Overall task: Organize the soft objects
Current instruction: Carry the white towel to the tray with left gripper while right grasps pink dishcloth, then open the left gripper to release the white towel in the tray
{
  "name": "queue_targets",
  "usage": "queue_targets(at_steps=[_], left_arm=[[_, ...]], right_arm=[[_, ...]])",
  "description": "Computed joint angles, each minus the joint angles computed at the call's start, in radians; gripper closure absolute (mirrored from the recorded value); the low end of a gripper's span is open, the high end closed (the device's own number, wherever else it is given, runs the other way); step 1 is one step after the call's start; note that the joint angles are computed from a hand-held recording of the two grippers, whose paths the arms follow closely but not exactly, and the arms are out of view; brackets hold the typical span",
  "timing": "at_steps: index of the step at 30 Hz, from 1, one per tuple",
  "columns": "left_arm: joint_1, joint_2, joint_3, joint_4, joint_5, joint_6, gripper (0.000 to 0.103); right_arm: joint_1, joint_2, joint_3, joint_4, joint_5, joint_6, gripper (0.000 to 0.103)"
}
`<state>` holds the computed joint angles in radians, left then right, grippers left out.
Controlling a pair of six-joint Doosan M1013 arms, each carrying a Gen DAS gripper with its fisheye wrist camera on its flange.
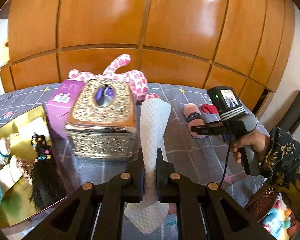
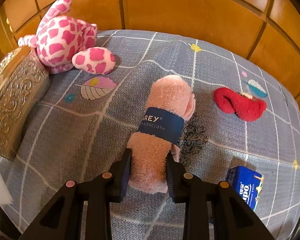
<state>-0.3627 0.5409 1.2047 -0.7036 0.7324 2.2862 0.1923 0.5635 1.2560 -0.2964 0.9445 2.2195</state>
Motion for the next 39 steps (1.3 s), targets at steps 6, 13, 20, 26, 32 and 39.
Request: queue_targets(at_steps=[6, 13, 20, 26, 32, 39], left_arm=[[0.047, -0.002, -0.011, -0.001, -0.012, -0.094, 0.094], [0.109, 0.037, -0.065, 0.165, -0.053, -0.379, 0.094], [0.145, 0.086, -0.108, 0.494, -0.002, -0.767, 0.094], [0.152, 0.095, -0.086, 0.595, 0.050, -0.874, 0.066], [0.147, 0.066, -0.042, 0.612, -0.042, -0.874, 0.049], [0.140, 0.050, -0.042, 0.667, -0.113, -0.877, 0.039]], right_arm=[[0.006, 0.002, -0.004, -0.026, 0.011, -0.005, 0.073], [0.010, 0.004, -0.006, -0.040, 0.017, -0.004, 0.073], [0.015, 0.007, -0.011, -0.048, 0.023, 0.002, 0.072], [0.015, 0.007, -0.010, -0.047, 0.022, 0.003, 0.072], [0.015, 0.006, -0.008, -0.047, 0.021, 0.012, 0.072], [0.019, 0.011, -0.022, -0.070, 0.035, 0.043, 0.074]])
